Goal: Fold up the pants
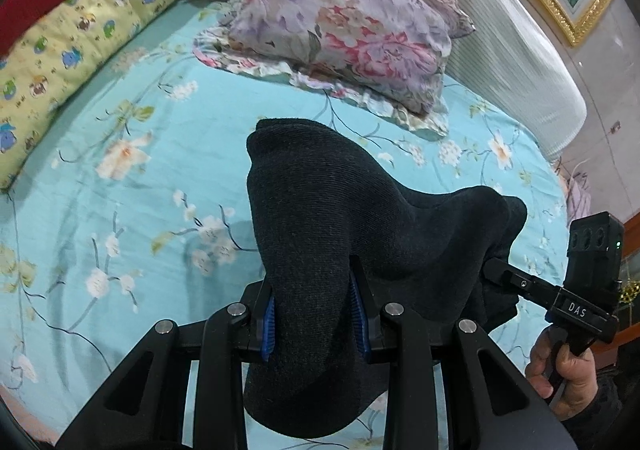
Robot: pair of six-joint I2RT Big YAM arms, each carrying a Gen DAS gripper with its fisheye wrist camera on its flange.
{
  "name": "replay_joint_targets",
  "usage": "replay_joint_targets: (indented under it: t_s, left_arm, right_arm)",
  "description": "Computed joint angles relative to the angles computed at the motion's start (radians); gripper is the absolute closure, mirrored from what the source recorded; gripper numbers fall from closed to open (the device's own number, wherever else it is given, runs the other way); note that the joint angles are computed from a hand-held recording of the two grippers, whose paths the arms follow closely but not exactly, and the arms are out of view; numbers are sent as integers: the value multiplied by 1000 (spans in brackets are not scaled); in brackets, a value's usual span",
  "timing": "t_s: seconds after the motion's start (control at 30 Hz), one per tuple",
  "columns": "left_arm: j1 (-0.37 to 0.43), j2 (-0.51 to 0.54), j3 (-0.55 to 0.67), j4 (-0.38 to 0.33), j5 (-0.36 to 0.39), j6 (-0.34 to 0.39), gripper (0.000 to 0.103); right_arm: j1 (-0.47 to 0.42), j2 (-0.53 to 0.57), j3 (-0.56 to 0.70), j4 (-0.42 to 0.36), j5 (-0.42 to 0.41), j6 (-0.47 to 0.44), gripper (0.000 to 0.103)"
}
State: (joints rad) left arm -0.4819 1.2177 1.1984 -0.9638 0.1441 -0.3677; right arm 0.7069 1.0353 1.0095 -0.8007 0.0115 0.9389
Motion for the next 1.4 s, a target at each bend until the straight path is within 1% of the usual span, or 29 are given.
replay_joint_targets:
  t_s: [0.37, 0.8, 0.97, 1.17, 1.4]
  left_arm:
    - [48, 24, 34, 12, -16, 13, 73]
    - [78, 103, 101, 28, -29, 33, 73]
    - [82, 149, 127, 35, -27, 39, 73]
    - [89, 229, 167, 35, -22, 48, 73]
    - [101, 308, 202, 47, -17, 54, 73]
  right_arm:
    - [-35, 104, 89, 9, -30, -73, 61]
    - [-99, 198, 167, 7, -73, -134, 61]
    - [-125, 223, 178, 7, -89, -144, 61]
    - [-168, 266, 173, 16, -120, -139, 61]
    - [-204, 323, 189, 12, -130, -175, 61]
